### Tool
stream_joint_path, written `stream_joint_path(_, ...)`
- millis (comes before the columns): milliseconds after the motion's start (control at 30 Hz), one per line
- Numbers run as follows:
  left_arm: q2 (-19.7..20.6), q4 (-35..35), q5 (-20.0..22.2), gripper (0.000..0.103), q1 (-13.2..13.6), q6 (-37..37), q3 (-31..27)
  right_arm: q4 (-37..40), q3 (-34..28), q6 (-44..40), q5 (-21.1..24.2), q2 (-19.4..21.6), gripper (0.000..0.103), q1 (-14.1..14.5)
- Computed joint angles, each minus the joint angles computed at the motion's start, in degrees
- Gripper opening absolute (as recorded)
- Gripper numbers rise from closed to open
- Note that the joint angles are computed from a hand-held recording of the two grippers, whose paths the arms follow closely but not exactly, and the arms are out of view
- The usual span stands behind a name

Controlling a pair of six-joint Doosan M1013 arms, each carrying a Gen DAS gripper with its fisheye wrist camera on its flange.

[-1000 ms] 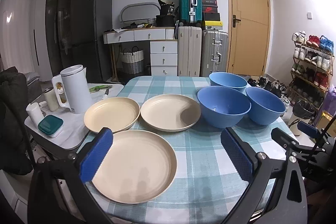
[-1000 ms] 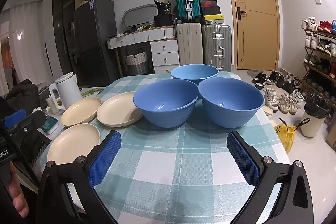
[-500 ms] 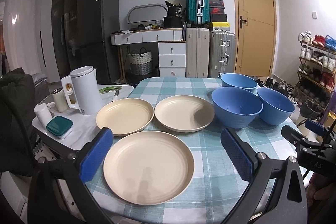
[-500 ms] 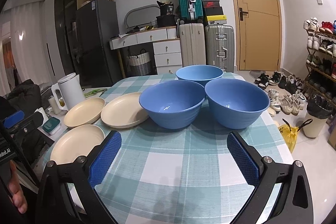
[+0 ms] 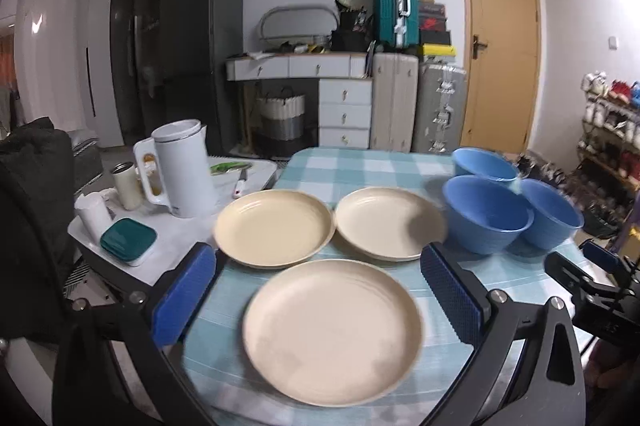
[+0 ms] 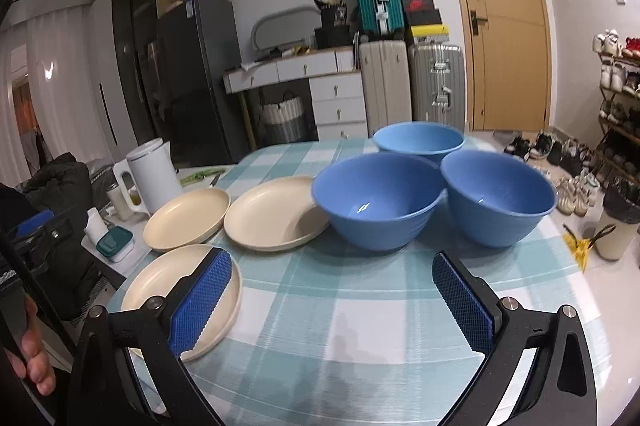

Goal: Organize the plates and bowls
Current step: 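Move both tools to the rim of the large cream plate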

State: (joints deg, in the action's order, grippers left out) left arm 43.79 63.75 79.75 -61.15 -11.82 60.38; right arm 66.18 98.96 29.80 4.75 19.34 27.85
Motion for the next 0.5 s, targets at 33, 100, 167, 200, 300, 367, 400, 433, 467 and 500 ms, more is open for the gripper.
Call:
stream_joint_path(33,-0.72,-1.10,-1.55,0.103,0.63,-0.14,0.95,1.23,-0.33,-1.26,-0.05,0.19,0.103,0.36)
stream_joint_path(100,-2.28,-2.77,-4.69,0.103,2.00,-1.12,3.06,4.45,-1.11,-4.65,-0.38,0.57,0.103,1.01)
stream_joint_path(167,-3.08,-3.74,-6.11,0.103,3.24,-1.76,4.11,9.01,-2.28,-10.30,0.56,1.06,0.103,1.62)
stream_joint_path(200,-3.35,-4.55,-6.04,0.103,4.04,-1.86,4.33,9.32,-2.81,-11.46,0.83,1.25,0.103,1.89)
stream_joint_path(300,-3.34,-6.92,-3.72,0.103,6.59,-1.38,3.95,-3.65,-6.29,-1.66,2.83,2.60,0.103,2.92)
stream_joint_path(367,-2.86,-9.71,-2.12,0.103,8.12,-1.66,3.18,-14.82,-10.54,7.66,6.18,4.37,0.103,3.66)
stream_joint_path(400,-3.08,-10.98,-3.42,0.103,9.16,-2.78,3.91,-17.94,-12.35,10.23,7.74,5.10,0.103,3.95)
stream_joint_path(433,-3.60,-11.53,-5.37,0.103,9.72,-3.86,5.20,-20.74,-14.92,12.38,10.13,6.28,0.103,4.24)
stream_joint_path(467,-4.13,-12.41,-7.78,0.103,10.44,-4.87,6.46,-24.38,-18.01,15.55,12.93,7.73,0.103,4.61)
stream_joint_path(500,-4.69,-13.59,-10.82,0.103,11.41,-5.72,7.82,-27.35,-20.87,18.15,15.39,9.13,0.103,4.97)
